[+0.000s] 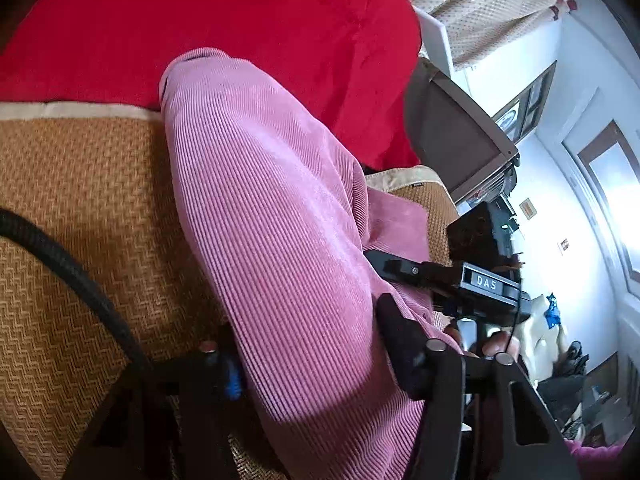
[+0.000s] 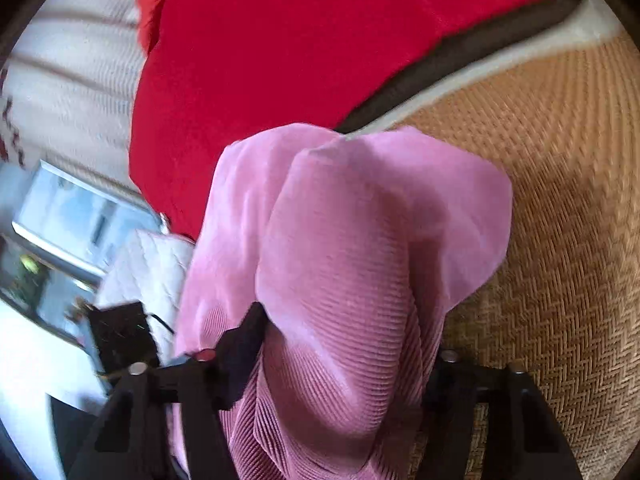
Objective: Fold large clothes
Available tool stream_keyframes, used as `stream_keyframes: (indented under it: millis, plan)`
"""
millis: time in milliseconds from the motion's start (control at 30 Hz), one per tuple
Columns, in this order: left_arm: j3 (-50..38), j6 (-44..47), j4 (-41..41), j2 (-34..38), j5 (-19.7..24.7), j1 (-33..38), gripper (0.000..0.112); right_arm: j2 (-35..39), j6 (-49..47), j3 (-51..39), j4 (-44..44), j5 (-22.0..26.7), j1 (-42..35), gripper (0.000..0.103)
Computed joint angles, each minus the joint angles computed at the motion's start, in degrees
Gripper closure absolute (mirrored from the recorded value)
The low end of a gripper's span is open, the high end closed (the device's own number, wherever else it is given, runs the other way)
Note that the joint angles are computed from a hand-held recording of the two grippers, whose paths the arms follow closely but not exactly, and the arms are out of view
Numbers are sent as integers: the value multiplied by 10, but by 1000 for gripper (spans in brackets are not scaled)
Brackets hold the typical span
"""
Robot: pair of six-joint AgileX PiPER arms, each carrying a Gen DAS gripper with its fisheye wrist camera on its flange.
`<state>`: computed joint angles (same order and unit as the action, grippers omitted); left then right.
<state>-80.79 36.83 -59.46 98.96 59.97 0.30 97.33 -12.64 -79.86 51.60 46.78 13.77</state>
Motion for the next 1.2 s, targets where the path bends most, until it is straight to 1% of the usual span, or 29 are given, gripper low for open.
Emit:
stream_keyframes:
  millis: [100,267,400,500,600,700,767,833,867,900,933,967,1000,1067,1100,1200]
  plan:
    - [2,-2,5,-10,-11,-1,63,-12,24,-6,-21,-20,20,54]
    - [14,9,9,-54,-18,18,64,-32,68,-15,-67,-45,60,56]
    - [21,29,-4,-87,7,62,64,-67,47,8,-38,-75,83,56]
    - [23,40,3,-112,20,87,64,-83,31,19,-9,-103,106,56]
    - [26,46,26,-130,21,100,64,-90,43,26,-9,-130,136,56]
    - [13,16,73,-127,26,100,63,-81,64,30,-17,-150,161,56]
    - [10,-20,123,-122,9,75,63,-62,86,20,-33,-145,168,56]
    - [3,-66,189,-100,-3,49,59,-38,127,9,-76,-139,177,56]
    - [6,-88,223,-89,-16,35,56,-27,153,5,-107,-138,182,56]
    - [15,-100,236,-87,-32,29,46,-18,162,6,-119,-138,182,51]
    - [23,-104,229,-86,-45,32,42,-14,157,11,-107,-138,177,47]
    - [16,-109,223,-82,-37,36,42,-16,154,15,-98,-137,171,41]
    - [11,-112,228,-81,-33,34,42,-17,170,14,-110,-138,173,37]
    - [12,-131,275,-96,-51,12,42,-28,195,10,-144,-125,168,36]
    - [14,-139,295,-104,-53,7,42,-32,209,7,-160,-120,169,36]
    - [-7,-170,333,-111,-26,-2,42,-52,263,-10,-228,-81,164,36]
